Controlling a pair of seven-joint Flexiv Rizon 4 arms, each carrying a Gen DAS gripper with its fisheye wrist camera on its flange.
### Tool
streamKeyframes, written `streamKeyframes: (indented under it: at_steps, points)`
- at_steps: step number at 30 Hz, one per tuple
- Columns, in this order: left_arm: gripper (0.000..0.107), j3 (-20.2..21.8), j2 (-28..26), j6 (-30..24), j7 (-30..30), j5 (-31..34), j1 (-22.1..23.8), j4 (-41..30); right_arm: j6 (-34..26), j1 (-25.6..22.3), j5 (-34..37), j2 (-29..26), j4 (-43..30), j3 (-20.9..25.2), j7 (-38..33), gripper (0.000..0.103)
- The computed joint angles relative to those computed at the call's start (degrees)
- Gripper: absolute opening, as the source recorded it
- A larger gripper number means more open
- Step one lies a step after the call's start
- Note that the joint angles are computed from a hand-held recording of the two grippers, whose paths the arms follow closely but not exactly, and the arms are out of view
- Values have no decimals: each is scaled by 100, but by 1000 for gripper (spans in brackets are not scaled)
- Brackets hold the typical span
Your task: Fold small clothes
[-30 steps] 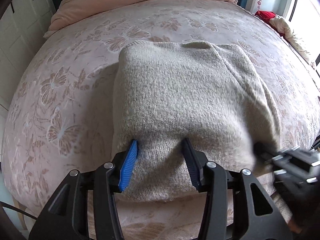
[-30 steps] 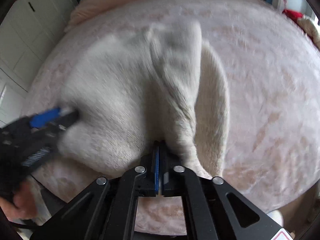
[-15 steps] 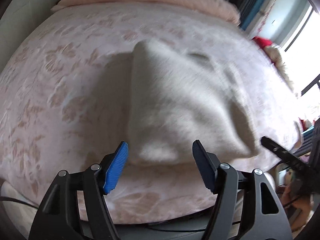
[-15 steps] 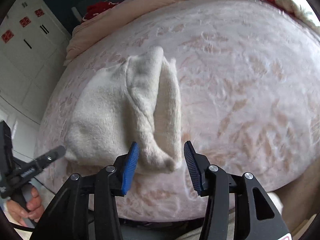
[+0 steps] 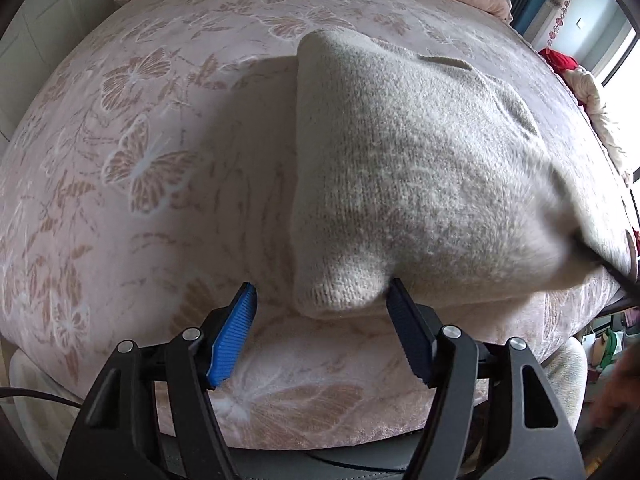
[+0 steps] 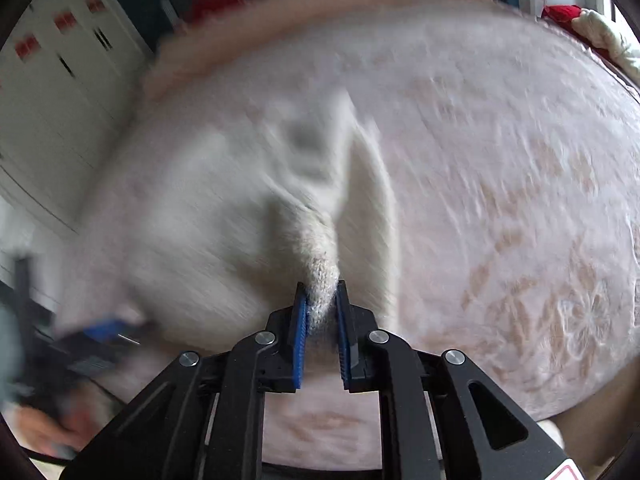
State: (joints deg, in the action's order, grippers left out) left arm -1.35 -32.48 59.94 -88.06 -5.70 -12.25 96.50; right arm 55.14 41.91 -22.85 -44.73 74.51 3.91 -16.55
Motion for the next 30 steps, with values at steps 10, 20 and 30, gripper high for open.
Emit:
streamKeyframes:
  at_steps: [10,20,30]
  points:
    - [72,-231,366,78,323,-100,-25,166,287,291,-531,501,555,-398,956,64]
    - [85,-394,-25,-571,298,-671,4,-443,293,-125,-11,18,97,139,412,71]
    - [95,-67,-623,-863,-51,-224,-133,-1216,510,-297,610,-509,-482,247,11,81]
